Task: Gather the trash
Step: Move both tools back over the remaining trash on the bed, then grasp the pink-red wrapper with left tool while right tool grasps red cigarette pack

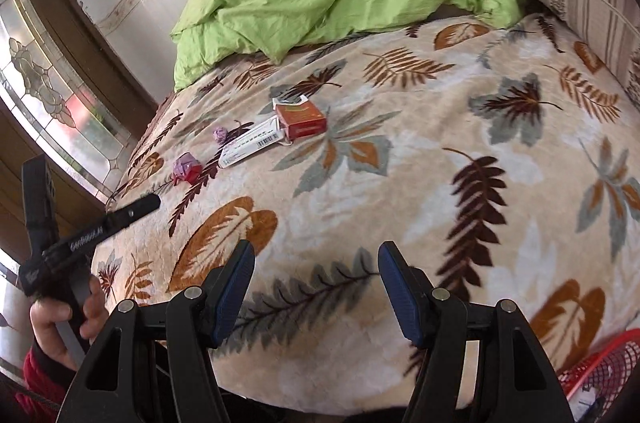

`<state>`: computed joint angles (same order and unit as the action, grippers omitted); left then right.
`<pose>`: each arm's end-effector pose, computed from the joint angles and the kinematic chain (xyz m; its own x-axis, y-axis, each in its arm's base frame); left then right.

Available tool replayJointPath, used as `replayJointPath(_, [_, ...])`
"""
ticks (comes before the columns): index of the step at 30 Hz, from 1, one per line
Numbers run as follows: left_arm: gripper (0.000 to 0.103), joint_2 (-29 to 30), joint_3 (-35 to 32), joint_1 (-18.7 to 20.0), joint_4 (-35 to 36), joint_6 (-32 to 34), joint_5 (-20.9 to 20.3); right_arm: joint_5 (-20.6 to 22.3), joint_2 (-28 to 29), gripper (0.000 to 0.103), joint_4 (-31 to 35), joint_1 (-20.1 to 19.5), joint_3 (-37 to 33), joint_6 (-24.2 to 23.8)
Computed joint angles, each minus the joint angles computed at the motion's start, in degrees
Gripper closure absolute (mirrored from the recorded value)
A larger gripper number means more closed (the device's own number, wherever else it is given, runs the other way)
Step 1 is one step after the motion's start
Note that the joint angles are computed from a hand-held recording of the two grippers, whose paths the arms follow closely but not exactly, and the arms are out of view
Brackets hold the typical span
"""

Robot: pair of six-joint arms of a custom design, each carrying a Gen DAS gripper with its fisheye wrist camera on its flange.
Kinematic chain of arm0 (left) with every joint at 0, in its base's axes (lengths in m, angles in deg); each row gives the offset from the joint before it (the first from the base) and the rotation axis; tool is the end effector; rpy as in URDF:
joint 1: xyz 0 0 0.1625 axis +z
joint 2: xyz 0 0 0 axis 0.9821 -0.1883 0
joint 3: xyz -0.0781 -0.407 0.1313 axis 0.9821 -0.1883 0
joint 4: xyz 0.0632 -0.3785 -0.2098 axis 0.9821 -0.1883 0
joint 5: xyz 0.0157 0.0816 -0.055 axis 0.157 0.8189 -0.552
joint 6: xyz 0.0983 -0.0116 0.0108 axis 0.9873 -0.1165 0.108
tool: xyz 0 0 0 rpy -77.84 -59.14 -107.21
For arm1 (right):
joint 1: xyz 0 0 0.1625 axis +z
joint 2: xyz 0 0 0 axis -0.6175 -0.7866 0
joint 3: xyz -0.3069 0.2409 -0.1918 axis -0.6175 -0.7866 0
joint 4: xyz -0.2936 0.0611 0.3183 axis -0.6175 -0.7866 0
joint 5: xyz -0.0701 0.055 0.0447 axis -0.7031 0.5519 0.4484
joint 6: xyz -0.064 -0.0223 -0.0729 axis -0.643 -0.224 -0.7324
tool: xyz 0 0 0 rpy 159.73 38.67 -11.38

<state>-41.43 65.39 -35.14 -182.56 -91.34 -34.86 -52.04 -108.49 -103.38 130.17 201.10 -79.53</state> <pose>-0.2726 -0.5511 0.1527 -0.8373 0.0226 -0.5462 0.3590 0.7762 -0.5182 0.1218 -0.4969 0.2954 -0.9220 -0.0652 0.3818 -0.2751 0.8041 -0.5270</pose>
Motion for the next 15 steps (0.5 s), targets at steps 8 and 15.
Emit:
replayJointPath(8, [0.033, 5.0, -8.7, 7.3, -0.2, 3.3, 2.6, 0.0, 7.8, 0.035, 2.5, 0.5, -8.0, 0.4])
replayJointPath(15, [0.043, 10.2, -15.1, 11.9, 4.1, 2.8, 3.7, 0.7, 13.5, 0.035, 3.4, 0.9, -14.5, -0.3])
